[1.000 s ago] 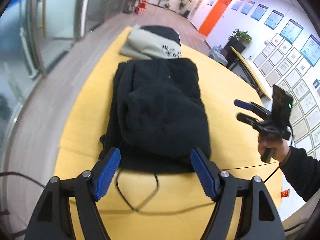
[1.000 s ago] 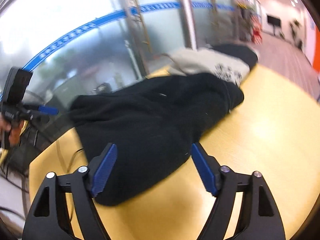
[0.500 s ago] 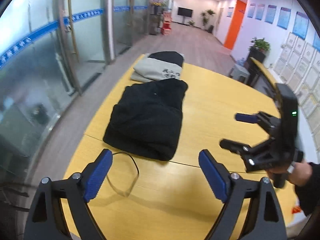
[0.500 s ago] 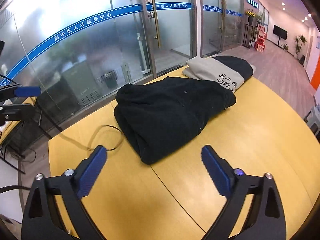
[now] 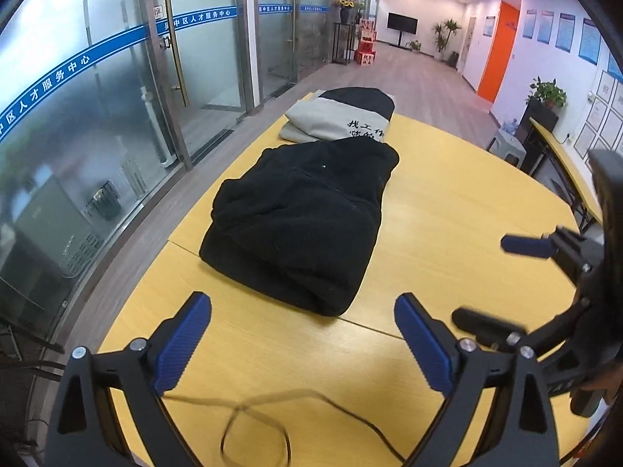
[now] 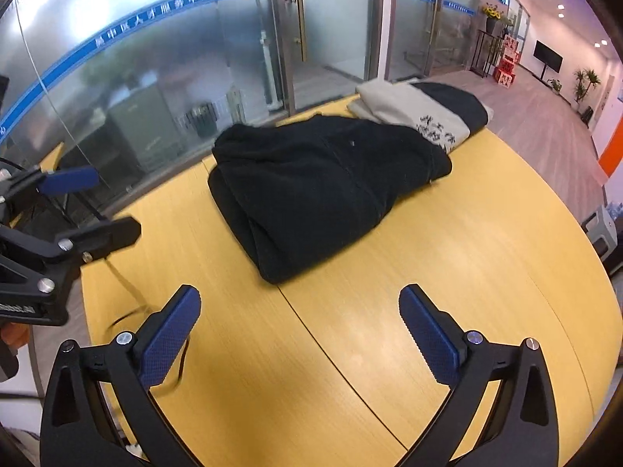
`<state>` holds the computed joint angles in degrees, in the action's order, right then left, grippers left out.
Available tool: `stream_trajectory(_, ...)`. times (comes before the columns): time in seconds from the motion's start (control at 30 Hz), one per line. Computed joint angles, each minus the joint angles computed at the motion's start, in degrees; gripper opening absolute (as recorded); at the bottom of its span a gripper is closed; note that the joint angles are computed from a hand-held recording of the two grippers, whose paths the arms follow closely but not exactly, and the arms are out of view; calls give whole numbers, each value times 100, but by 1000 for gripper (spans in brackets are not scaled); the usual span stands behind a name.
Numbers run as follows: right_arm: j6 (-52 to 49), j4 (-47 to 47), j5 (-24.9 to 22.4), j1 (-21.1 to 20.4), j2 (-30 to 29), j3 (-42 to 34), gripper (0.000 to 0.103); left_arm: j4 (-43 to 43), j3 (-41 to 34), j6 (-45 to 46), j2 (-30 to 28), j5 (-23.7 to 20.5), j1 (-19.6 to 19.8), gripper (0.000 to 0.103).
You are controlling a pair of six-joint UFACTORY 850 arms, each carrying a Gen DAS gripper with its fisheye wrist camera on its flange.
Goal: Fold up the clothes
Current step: 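Release the folded jacket beside the cream garment and withdraw both grippers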
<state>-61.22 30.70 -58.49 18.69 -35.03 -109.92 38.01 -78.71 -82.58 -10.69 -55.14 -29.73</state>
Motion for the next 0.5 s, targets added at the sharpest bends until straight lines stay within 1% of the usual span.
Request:
stream_trajectory(0.13, 130, -120, 87, 125, -24, 46, 103, -37, 18, 11, 0, 118, 119, 103)
stream_trajectory(0.33, 69, -101, 57, 49, -88, -76, 103, -74, -23, 108, -55, 179, 298, 103)
stream_trajectory(0.5, 168, -175, 81, 113, -188, -199, 103, -98, -77, 201, -131, 151, 406, 103)
